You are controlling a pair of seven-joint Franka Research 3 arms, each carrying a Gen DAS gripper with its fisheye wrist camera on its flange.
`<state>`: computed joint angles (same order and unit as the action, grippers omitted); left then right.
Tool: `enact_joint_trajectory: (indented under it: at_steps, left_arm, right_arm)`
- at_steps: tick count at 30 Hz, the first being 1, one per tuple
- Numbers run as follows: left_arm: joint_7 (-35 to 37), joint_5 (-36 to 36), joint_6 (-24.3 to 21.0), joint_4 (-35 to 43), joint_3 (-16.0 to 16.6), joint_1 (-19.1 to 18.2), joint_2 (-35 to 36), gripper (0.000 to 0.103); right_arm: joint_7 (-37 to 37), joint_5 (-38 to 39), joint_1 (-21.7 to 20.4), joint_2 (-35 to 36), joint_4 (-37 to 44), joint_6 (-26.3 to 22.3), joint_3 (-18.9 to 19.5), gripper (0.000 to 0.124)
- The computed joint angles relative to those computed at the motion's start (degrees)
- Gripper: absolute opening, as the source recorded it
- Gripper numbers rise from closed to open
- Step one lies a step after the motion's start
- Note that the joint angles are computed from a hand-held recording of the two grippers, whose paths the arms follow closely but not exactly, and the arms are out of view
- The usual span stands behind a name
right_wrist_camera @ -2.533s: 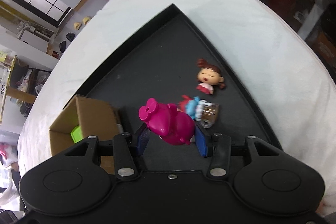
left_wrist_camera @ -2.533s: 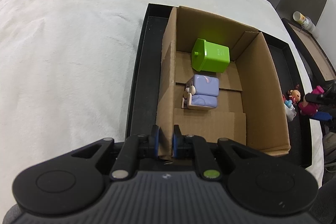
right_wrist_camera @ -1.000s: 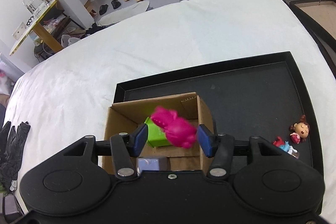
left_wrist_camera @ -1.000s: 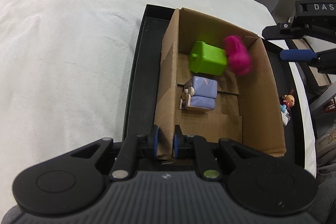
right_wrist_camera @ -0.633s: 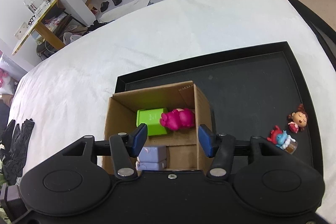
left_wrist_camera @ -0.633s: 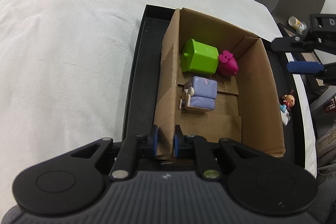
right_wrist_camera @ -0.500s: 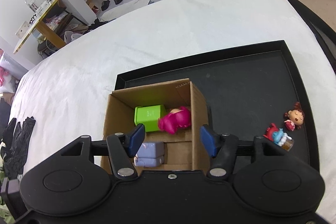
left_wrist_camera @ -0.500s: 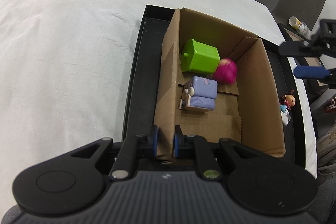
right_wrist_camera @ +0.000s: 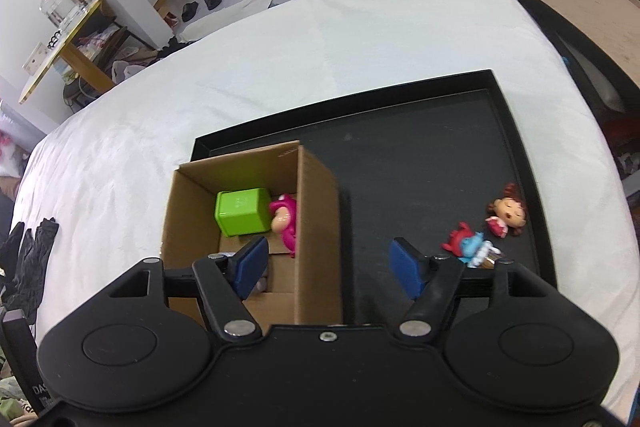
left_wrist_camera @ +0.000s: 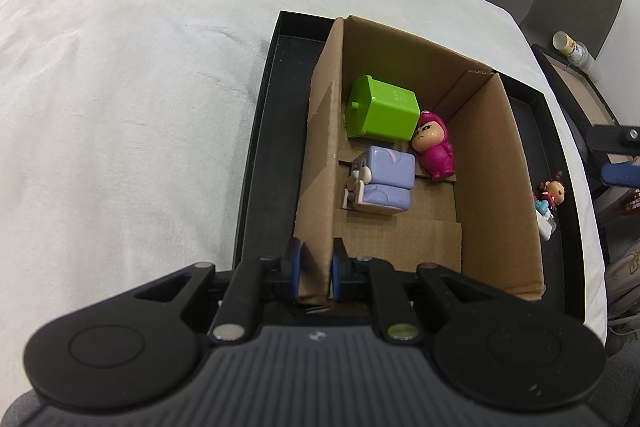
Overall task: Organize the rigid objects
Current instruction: 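Move the right gripper down to the white plug charger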
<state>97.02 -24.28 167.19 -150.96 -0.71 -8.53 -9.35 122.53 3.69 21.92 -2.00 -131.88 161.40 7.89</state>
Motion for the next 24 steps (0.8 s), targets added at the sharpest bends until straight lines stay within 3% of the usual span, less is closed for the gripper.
enact_joint_trajectory:
  at_steps: [10, 15, 19, 24]
  left_arm:
    - [-2.31, 2.49, -0.03, 0.08, -0.56, 0.61, 0.04, 0.013]
    - [-3.49, 3.31, 0.32, -0.08, -0.72, 0.74, 0.08, 0.013]
    - [-3.34, 3.35, 0.1, 0.11, -0.48, 0.57, 0.21, 0.013]
    - [-2.77, 2.97, -0.36, 0.31, -0.39, 0.57, 0.25, 0.013]
  right_arm:
    - [-2.05, 3.13, -1.36, -3.02, -4.84, 0.36, -0.39, 0.072]
    - [-0.55, 3.94, -2.16, -3.7, -7.3, 1.49, -0.29, 0.084]
    - [0.18, 7.84, -2.11, -3.22, -8.77, 2.55, -0.65, 0.084]
    - [7.51, 6.12, -3.03, -1.17, -9.01, 2.72, -0.29, 0.086]
